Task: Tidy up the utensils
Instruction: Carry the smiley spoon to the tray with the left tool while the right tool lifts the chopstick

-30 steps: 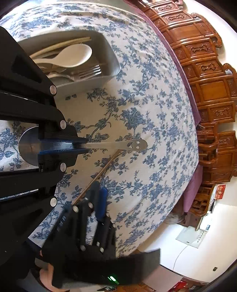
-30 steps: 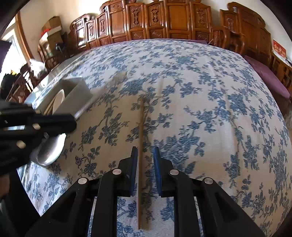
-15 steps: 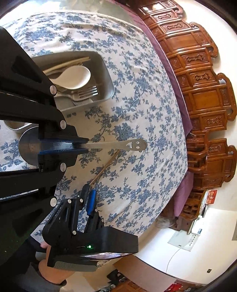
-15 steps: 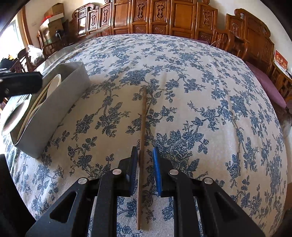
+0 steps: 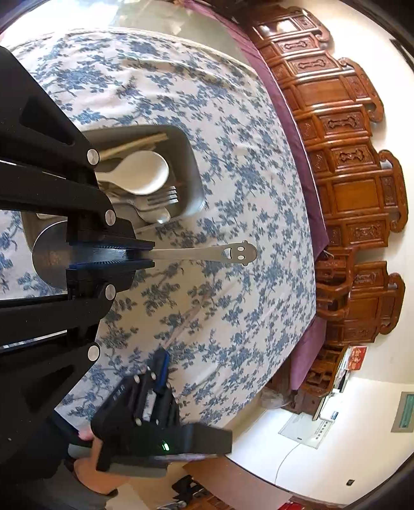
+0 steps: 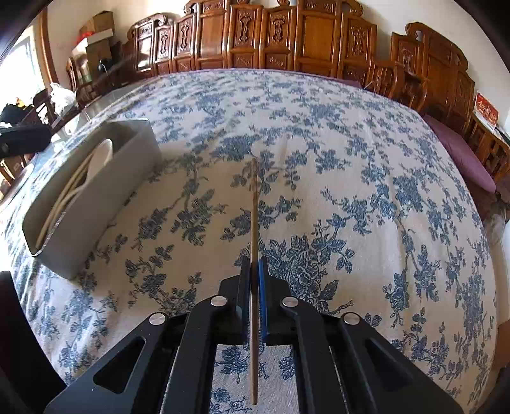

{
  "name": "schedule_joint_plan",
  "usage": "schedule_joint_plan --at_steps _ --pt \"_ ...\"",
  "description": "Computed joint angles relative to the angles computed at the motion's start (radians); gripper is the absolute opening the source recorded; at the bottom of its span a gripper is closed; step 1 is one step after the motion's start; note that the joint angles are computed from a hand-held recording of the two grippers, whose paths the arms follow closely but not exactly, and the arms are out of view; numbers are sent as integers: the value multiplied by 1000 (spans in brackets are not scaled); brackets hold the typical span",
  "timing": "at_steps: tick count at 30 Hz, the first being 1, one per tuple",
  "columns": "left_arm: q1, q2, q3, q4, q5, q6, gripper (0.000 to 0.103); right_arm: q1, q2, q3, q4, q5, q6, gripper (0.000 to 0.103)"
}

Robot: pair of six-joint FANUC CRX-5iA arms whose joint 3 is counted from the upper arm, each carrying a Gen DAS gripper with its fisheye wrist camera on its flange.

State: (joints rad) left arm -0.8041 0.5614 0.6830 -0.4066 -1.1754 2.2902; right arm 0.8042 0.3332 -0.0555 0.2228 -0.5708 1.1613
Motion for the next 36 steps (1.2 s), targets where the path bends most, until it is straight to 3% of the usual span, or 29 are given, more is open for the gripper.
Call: schedule_joint_plan --at_steps 8,15,36 --pt "31 -46 -105 2 13 55 5 2 -36 0 -104 42 81 6" --pt "56 -25 -142 35 28 75 5 9 -55 -3 -147 62 116 6" --pt "84 58 -101 100 13 54 5 4 -42 20 -180 59 152 6"
